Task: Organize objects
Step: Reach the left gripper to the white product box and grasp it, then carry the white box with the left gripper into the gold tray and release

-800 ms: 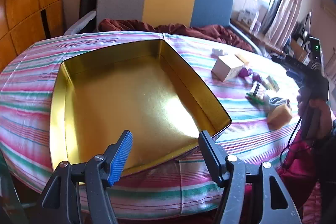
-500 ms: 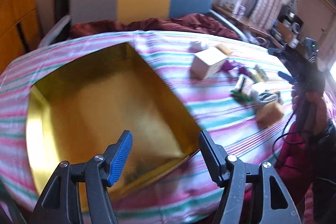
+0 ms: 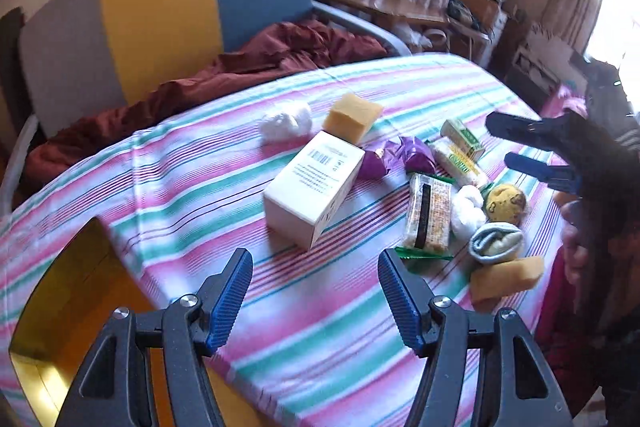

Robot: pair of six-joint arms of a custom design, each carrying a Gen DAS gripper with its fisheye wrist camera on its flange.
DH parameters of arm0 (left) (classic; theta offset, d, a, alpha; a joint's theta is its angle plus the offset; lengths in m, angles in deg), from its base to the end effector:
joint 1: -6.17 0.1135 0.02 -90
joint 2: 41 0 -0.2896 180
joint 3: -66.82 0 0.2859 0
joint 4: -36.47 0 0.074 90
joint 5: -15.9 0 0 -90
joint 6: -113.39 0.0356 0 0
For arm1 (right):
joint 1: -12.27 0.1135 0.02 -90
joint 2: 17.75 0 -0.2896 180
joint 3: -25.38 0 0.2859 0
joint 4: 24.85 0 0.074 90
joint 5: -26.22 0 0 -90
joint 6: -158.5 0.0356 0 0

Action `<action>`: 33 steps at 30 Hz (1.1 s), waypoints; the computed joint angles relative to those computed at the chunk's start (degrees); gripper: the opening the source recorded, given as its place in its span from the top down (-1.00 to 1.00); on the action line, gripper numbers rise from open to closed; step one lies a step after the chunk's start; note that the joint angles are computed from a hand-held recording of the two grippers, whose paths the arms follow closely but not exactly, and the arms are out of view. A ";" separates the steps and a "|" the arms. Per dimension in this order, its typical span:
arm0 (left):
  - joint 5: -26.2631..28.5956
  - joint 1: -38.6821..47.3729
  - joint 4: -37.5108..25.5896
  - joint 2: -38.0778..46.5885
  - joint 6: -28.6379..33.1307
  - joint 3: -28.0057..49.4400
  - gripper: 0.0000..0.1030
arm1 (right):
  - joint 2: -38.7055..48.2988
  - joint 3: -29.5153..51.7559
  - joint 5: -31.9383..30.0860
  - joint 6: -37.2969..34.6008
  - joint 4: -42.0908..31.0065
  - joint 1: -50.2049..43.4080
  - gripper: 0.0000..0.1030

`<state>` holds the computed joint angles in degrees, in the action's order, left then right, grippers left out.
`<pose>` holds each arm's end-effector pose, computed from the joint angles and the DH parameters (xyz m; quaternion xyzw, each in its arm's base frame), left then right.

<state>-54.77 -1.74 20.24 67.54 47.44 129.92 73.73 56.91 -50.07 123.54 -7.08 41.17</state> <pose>0.3587 -0.0617 0.0897 0.3026 0.9076 -0.1273 0.2617 0.2239 0.1140 0.0826 0.2524 0.8732 0.1880 0.3722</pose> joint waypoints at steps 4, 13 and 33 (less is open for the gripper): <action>-4.36 -3.64 0.17 6.48 0.75 5.92 -0.41 | 0.81 -0.03 -1.22 0.29 0.93 -0.30 -1.00; -8.56 -7.42 -3.40 17.40 1.36 18.02 -0.61 | 2.52 -0.27 -4.63 0.31 3.68 -2.01 -1.00; 2.61 0.05 7.02 -5.06 -5.77 -9.08 0.03 | 4.13 -0.02 -7.01 -0.17 2.83 -5.58 -1.00</action>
<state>-52.17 -1.69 27.27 62.47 41.67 120.84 77.86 56.89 -57.07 123.37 -4.25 35.59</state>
